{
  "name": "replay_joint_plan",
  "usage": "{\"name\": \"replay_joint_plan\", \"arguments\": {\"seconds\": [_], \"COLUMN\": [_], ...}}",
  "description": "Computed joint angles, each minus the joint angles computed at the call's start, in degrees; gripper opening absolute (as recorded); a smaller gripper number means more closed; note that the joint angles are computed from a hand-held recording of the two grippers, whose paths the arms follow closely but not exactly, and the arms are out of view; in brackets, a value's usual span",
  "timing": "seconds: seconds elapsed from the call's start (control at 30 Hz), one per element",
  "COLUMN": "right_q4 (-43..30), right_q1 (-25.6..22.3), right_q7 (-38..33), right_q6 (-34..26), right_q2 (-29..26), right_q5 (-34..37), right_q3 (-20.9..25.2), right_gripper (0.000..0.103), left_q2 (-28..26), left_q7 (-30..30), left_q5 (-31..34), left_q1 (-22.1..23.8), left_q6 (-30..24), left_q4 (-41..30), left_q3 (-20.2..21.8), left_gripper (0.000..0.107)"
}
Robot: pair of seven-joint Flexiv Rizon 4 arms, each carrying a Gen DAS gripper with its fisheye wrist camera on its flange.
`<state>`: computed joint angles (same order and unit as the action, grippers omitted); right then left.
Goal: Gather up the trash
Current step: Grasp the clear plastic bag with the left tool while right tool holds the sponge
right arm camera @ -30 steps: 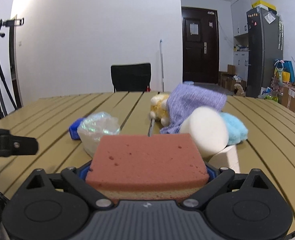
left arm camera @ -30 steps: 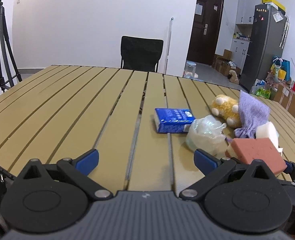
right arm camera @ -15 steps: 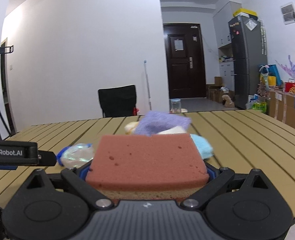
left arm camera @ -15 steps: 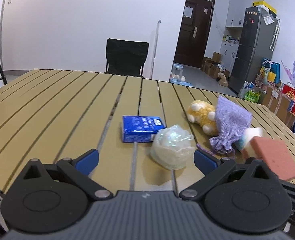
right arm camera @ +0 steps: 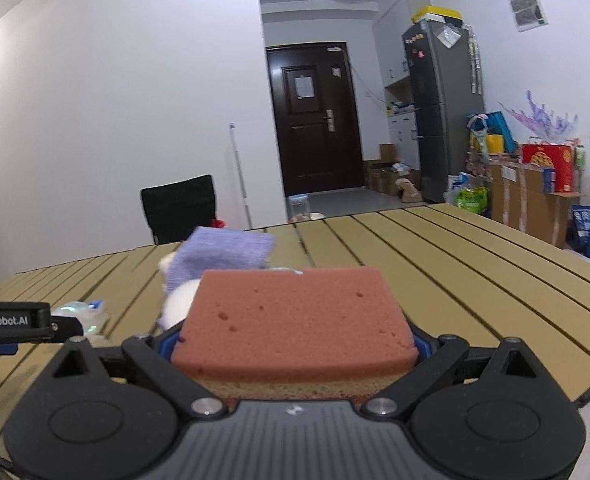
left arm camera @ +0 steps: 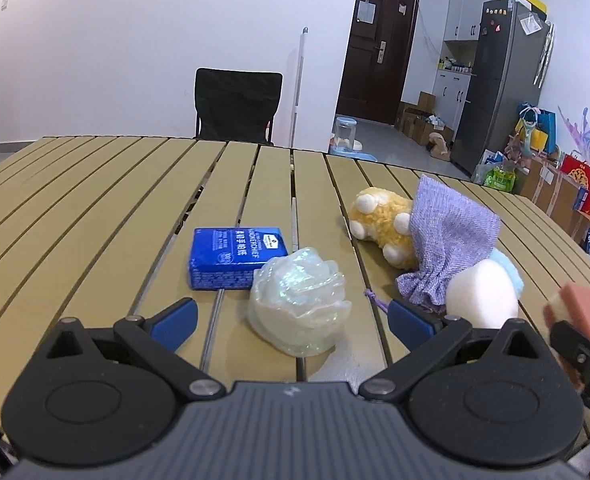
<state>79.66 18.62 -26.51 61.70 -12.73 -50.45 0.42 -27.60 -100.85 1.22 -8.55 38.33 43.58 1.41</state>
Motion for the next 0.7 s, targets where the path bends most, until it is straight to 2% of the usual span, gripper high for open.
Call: {"name": "replay_joint_plan", "arguments": {"seconds": [0.17, 0.37, 0.43, 0.5, 0.6, 0.7], "right_q4": [0.8, 0.6, 0.7, 0.7, 0.6, 0.8], "right_q1": [-0.5, -1.0, -1.1, -1.1, -1.2, -1.2], "right_q7": [1.4, 1.7, 1.8, 1.8, 1.5, 1.4], "right_q6": [-1.1, -1.8, -1.8, -1.9, -1.9, -1.7], "right_q2": [0.4, 0.1, 0.1, 0.1, 0.0, 0.0], "right_q5": [-0.6, -0.6, -0.7, -0.6, -0.5, -0.6], "right_q3": [-0.3, -0.4, -0.4, -0.3, -0.3, -0.4], "right_gripper": [0.098, 0.098, 0.098, 0.098, 0.098, 0.098], "left_q2": [-2.5, -5.1, -5.5, -6.0, -5.6, -5.0], "left_q7": [-0.7, -1.0, -1.2, -0.9, -0.6, -0.6], "left_q5": [2.6, 3.2, 3.0, 2.5, 2.1, 2.0], "left_q1": [-1.2, -1.4, -1.3, -1.1, -1.0, -1.0], "left_q6": [-1.5, -3.5, -4.0, -4.8, -3.8, -2.5], "left_q4": [-3.8, -7.5, -8.2, -8.7, -7.6, -6.4], "left_q3": [1.1, 1.3, 1.3, 1.0, 0.8, 0.8], "left_gripper": [0.102, 0.087, 0.079, 0.056, 0.046, 0.043]}}
